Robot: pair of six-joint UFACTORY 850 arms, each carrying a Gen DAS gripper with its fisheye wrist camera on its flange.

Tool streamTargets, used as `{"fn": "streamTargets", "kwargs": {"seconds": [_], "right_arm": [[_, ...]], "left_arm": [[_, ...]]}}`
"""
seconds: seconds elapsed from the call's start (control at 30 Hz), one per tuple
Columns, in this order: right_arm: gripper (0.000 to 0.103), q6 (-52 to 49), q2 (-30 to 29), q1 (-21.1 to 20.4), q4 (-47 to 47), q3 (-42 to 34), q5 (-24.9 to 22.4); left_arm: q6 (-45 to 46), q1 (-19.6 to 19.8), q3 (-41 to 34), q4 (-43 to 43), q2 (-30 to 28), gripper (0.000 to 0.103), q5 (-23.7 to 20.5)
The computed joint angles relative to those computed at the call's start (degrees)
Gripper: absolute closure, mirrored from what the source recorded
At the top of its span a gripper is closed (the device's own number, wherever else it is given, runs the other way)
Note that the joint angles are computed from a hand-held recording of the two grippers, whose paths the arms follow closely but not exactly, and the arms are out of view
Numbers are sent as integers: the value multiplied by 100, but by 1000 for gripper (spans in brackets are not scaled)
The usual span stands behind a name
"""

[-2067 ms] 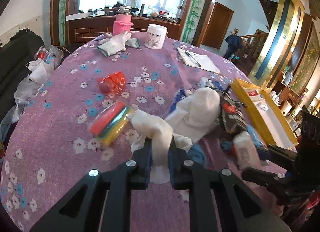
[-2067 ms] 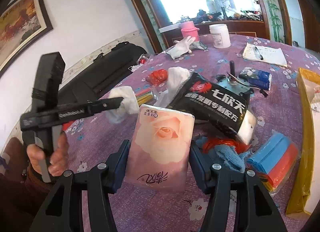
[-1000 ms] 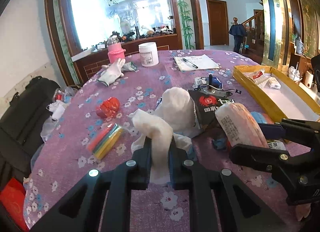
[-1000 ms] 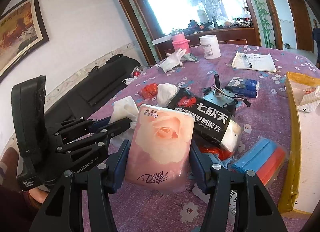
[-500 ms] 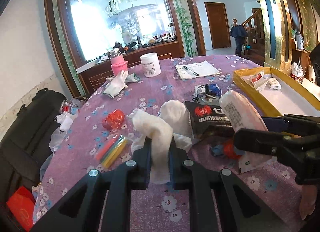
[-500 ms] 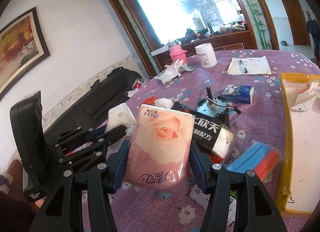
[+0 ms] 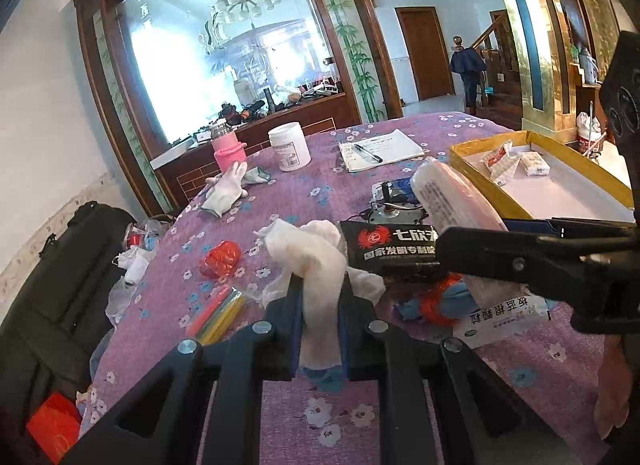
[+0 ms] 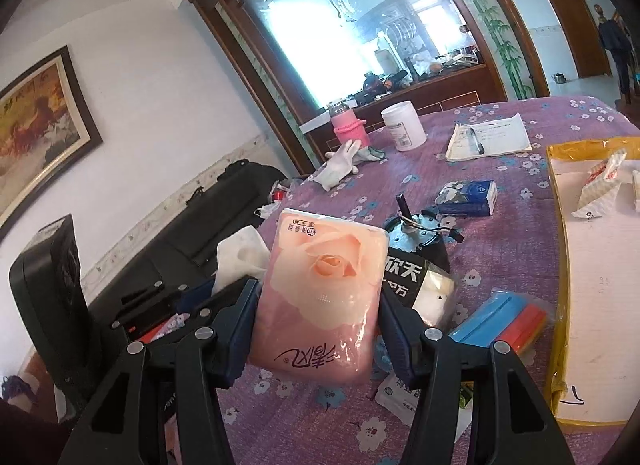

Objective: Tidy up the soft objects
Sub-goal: 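Carry the towel and pink pack to the yellow tray and release them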

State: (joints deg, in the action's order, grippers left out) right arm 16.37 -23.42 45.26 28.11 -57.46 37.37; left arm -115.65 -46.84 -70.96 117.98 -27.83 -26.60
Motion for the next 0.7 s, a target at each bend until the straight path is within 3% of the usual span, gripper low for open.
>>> {"fn": "streamTargets", "kwargs": {"seconds": [0.7], "right_arm": [[41,250,274,7,-68,313,307]], "left_arm": [[160,-241,17,62,138,87,-353]]}}
